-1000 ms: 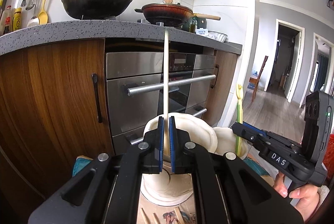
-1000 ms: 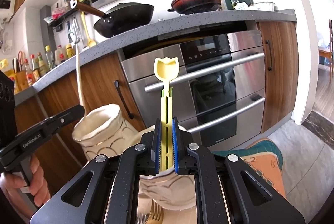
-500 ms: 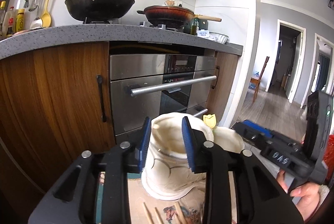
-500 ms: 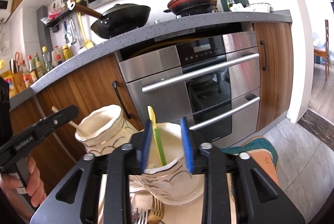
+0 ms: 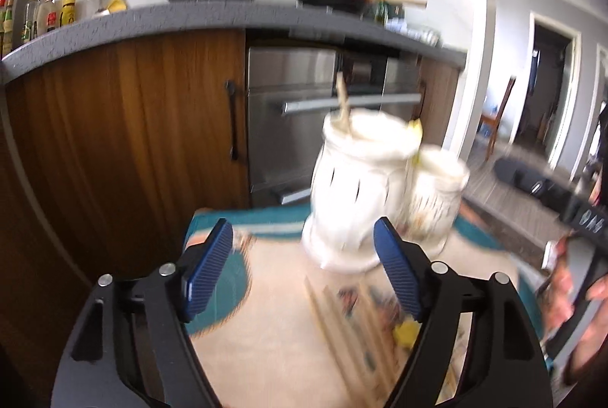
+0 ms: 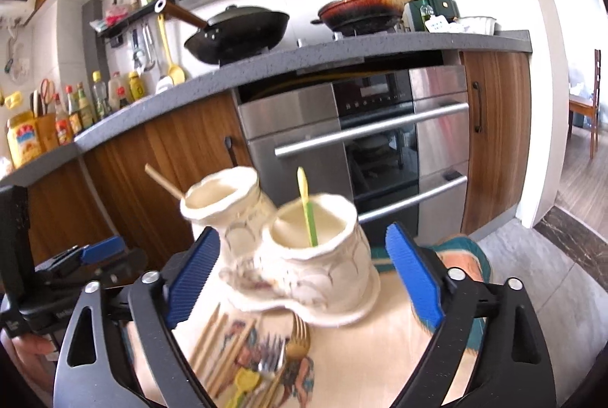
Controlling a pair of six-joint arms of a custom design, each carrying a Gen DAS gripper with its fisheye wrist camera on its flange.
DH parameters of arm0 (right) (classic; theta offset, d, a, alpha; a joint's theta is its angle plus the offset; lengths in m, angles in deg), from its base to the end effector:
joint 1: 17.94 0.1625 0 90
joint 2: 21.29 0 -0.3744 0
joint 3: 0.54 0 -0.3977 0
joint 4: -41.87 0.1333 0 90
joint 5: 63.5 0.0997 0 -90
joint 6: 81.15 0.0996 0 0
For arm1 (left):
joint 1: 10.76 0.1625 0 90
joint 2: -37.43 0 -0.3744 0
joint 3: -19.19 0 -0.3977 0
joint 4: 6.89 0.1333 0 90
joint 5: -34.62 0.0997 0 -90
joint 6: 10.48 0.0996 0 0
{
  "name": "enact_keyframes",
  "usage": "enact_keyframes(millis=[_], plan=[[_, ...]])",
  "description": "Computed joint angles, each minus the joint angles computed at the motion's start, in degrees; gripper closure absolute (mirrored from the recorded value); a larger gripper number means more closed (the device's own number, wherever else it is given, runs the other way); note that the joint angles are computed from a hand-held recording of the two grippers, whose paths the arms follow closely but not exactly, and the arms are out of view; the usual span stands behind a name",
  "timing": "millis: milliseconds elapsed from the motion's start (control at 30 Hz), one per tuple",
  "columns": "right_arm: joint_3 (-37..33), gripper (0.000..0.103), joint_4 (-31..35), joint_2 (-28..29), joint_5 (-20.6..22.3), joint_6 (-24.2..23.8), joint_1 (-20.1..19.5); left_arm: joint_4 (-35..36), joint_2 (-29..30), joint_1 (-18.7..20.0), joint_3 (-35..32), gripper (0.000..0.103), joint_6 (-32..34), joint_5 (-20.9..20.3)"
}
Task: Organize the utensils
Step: 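Move left tool back to the chopsticks while right tool approaches the gold fork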
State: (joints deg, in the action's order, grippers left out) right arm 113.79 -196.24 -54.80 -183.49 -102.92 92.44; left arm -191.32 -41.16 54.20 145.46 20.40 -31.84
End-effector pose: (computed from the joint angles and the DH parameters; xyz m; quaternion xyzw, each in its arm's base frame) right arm 0.2502 -0.4337 0.0353 0.1554 -0.8019 0.5325 0.2219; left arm -0.0449 -0.5051 0.2455 0.3498 0.8317 -0.3784 0.2068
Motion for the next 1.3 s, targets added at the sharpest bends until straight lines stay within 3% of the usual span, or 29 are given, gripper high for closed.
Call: enact_keyframes(millis=[467,567,867,1133,1300], plan=[[6.0,0.009,4.4,0.5,-4.6,8.6,-2.1,8.3,1.3,2.2,2.0,0.027,-4.3,9.1],[6.0,0.009,4.7,1.3,-5.8,8.3,-1.9,6.0,1.3,1.8,3.7,0.027,-3.0,9.8],[4.6,0.009,6.8,3.5,-8.1,5.9,-1.6,8.8,0.1,2.7,5.2,0.029,-2.9,9.8],[3.1,0.009,9.1,4.4,-8.7,4.9,-1.5,12.4,0.0,2.1,5.5,0.05,-2.8,10.3],[2.8,0.009,10.8,4.4,-9.2,4.5,-1.1,13.5,-0.6,1.2,6.3,0.085,-2.8,10.1]])
